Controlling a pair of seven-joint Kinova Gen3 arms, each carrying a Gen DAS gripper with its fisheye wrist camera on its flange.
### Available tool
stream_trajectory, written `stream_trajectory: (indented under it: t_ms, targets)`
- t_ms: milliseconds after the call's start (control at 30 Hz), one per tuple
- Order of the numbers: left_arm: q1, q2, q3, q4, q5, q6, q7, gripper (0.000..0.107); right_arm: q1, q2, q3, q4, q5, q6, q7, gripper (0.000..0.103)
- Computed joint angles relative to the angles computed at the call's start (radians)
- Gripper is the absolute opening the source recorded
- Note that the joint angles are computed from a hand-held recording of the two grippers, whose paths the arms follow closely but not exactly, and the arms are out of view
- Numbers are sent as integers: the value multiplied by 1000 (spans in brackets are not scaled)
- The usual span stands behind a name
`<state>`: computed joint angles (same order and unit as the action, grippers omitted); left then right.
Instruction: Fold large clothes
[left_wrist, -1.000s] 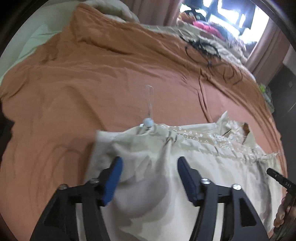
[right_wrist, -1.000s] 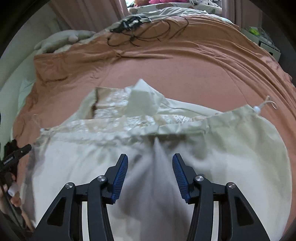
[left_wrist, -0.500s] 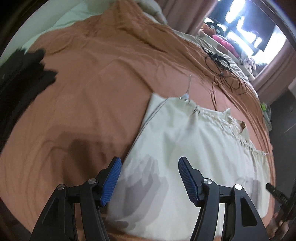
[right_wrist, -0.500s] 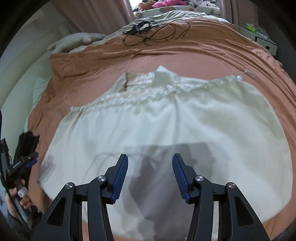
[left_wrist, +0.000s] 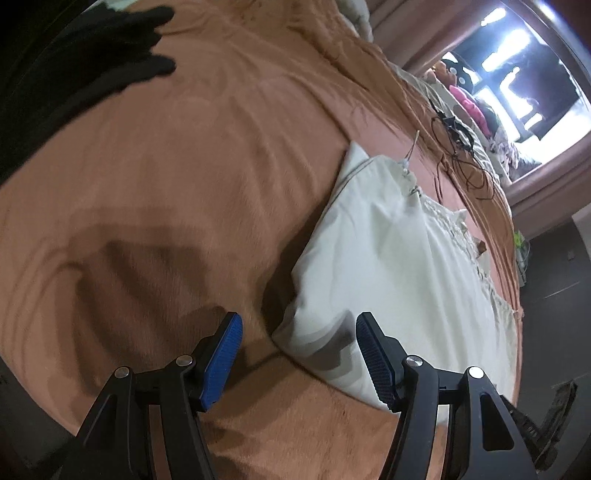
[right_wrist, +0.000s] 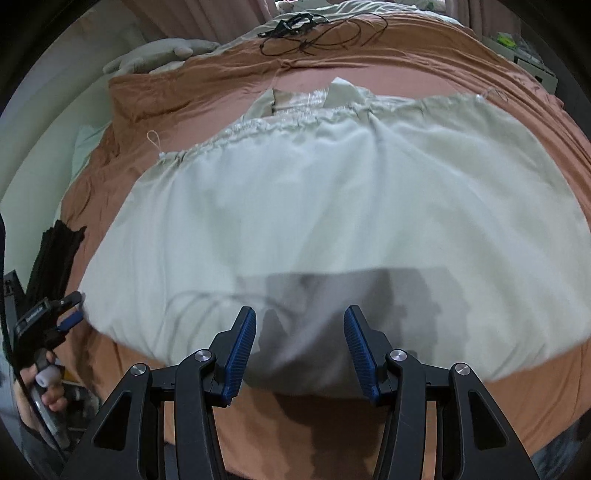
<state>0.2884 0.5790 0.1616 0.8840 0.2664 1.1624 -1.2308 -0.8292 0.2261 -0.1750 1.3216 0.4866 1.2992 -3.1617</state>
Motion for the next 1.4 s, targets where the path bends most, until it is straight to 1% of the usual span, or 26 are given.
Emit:
stream_trajectory:
  t_ms: [100, 133, 167, 200, 233, 267, 367, 433, 467, 500, 533, 633, 733, 900, 967, 1033, 1167, 1300, 1333, 1400]
  targets:
    - [-19, -7, 14, 38, 33, -9, -9, 65, -1, -8, -5, 17, -10, -9, -9, 50]
    - [-25, -5, 19, 47, 47, -10, -8, 65, 1, -9, -7, 19, -16, -12, -10, 46]
    - [-35, -5, 26, 60, 68, -15, -9, 63, 4, -12, -9, 27, -25, -23, -14, 44]
    - [-49, -5, 38, 77, 97, -25, -16, 59, 6, -15, -10, 32, -30, -31, -15, 40]
    - [-61, 0, 50, 87, 126, -29, -23, 57, 8, -14, -12, 32, -37, -34, -15, 38]
    - [-64, 6, 54, 86, 140, -28, -26, 56, 7, -10, -14, 26, -40, -30, -11, 38]
    - [-46, 30, 48, 53, 136, -18, -28, 56, 8, 1, -15, 13, -56, -35, 7, 38]
    - [-43, 46, 45, 35, 141, -11, -13, 56, 5, 16, -11, -5, -64, -16, 20, 37]
    - [-46, 48, 46, 37, 149, -20, -11, 56, 6, 24, -9, -12, -70, -9, 29, 36]
    - [-51, 47, 48, 41, 154, -25, -15, 56, 10, 29, -6, -12, -81, -12, 39, 33]
    - [-53, 46, 50, 48, 159, -35, -19, 56, 15, 32, -3, -8, -89, -24, 47, 29]
    - [-55, 20, 50, 96, 164, -77, -32, 56, 30, 47, 8, -12, -106, -40, 79, 21]
    - [-64, -3, 54, 143, 180, -116, -43, 55, 53, 80, 22, -39, -129, -40, 133, 19]
    - [-72, -15, 52, 174, 197, -147, -23, 50, 86, 134, 57, -100, -150, -19, 217, 17]
    - [-62, -22, 44, 181, 189, -159, 0, 50, 103, 148, 69, -122, -162, -12, 251, 17]
    - [-46, -33, 29, 197, 178, -178, 55, 49, 124, 167, 82, -152, -171, -6, 289, 17]
    - [-30, -39, 18, 199, 156, -186, 145, 49, 158, 202, 109, -203, -182, 6, 348, 17]
    - [-25, -34, 21, 180, 129, -168, 203, 49, 196, 229, 130, -242, -195, 6, 401, 16]
    - [-23, -41, 15, 194, 132, -185, 208, 48, 206, 241, 134, -261, -199, 12, 416, 15]
    - [-19, -53, 14, 216, 122, -207, 221, 41, 221, 265, 142, -305, -207, 30, 447, 14]
